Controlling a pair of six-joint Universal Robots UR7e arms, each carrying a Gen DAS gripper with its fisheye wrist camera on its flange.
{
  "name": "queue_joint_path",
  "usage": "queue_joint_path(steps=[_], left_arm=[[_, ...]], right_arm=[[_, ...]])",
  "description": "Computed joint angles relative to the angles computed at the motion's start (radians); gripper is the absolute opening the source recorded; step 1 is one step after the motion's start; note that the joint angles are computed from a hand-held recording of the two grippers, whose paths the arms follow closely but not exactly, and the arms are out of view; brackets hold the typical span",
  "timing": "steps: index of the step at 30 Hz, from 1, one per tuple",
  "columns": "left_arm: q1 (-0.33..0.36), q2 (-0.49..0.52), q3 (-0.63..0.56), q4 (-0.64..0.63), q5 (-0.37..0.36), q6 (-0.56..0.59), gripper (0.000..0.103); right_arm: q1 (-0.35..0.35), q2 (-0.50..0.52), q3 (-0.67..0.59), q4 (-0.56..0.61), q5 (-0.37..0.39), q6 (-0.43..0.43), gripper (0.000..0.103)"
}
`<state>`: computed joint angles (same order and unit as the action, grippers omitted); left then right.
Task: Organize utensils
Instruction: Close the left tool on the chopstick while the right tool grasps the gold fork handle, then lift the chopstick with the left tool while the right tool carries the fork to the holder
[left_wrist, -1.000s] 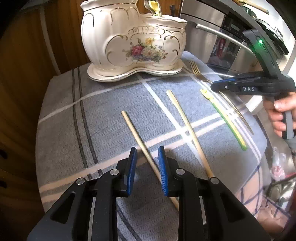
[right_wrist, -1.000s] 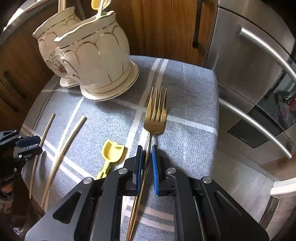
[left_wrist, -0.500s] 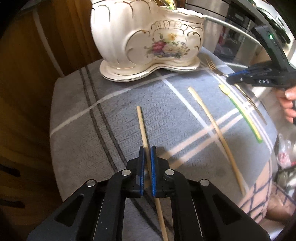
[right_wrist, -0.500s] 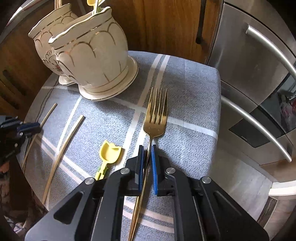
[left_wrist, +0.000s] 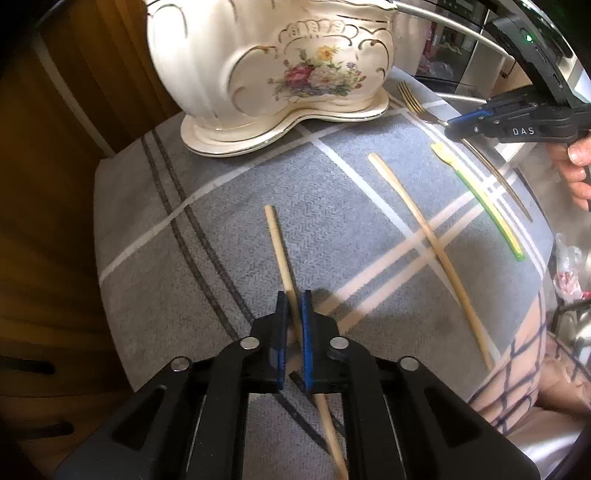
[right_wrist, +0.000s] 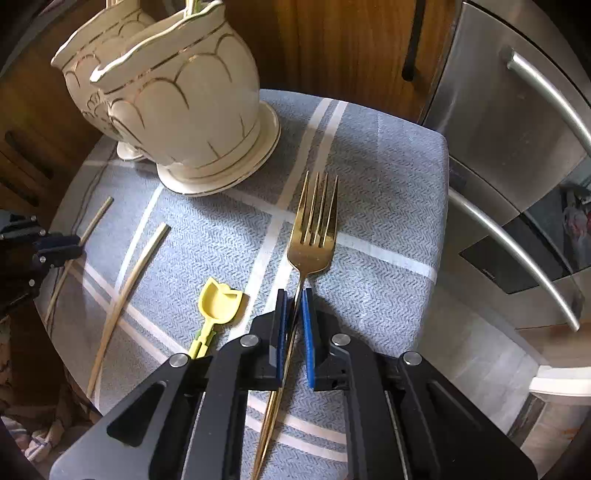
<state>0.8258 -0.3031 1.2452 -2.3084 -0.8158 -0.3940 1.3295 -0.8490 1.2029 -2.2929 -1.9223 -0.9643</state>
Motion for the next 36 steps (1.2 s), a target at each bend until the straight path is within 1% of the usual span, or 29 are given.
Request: queue_joint_path(steps=[2,5,8,13,14,17,19,20,22,23,25,27,29,30,32,36], left_arm=[[0.004,-0.012,0.029,-0.054,-0.01,-0.004,0.005],[0.006,-0.043,0.098,-0.158,-0.001,0.003,0.005],[-0.006,-0.08,0.175,-0.294,0.015,0.005,0.005],[-0.033,-0.125,0.249,-0.443,0.067,0.023,0.005],[-0.042,-0.134,0.266,-0.498,0.081,0.044,0.005],[-0.061,-0.129,0.267,-0.614,0.125,0.096,0.005],[-0.078,-0.112,0.252,-0.719,0.18,0.164,0.005],[-0.087,-0.099,0.237,-0.789,0.199,0.219,0.005],[-0.095,-0.086,0.21,-0.86,0.217,0.28,0.005],[-0.1,-0.07,0.184,-0.92,0.224,0.337,0.005],[-0.105,-0.065,0.157,-0.963,0.228,0.387,0.005],[-0.107,-0.05,0.118,-1.019,0.214,0.449,0.005],[-0.107,-0.042,0.087,-1.047,0.219,0.493,0.005],[-0.104,-0.029,0.058,-1.089,0.198,0.531,0.005],[-0.102,-0.009,0.011,-1.134,0.19,0.582,0.005],[-0.086,0.078,-0.162,-1.206,0.162,0.688,0.005]], right_arm=[[-0.01,0.0,-0.009,0.011,0.025,0.014,0.005],[-0.021,-0.014,0.002,0.007,0.065,0.019,0.005],[-0.032,-0.04,0.02,0.004,0.122,0.031,0.005],[-0.045,-0.087,0.048,-0.009,0.225,0.057,0.005],[-0.047,-0.096,0.056,-0.016,0.247,0.058,0.005],[-0.049,-0.128,0.079,-0.041,0.322,0.058,0.005],[-0.042,-0.146,0.094,-0.064,0.361,0.055,0.005],[-0.04,-0.146,0.09,-0.067,0.372,0.053,0.005],[-0.03,-0.157,0.095,-0.079,0.401,0.045,0.005],[-0.026,-0.159,0.096,-0.087,0.412,0.039,0.005],[-0.015,-0.169,0.102,-0.101,0.435,0.029,0.005],[-0.002,-0.179,0.104,-0.116,0.45,0.017,0.005],[0.009,-0.185,0.103,-0.121,0.462,0.012,0.005],[0.015,-0.183,0.098,-0.123,0.466,0.01,0.005],[0.029,-0.184,0.087,-0.124,0.476,0.004,0.005],[0.056,-0.18,0.059,-0.113,0.493,-0.002,0.005]])
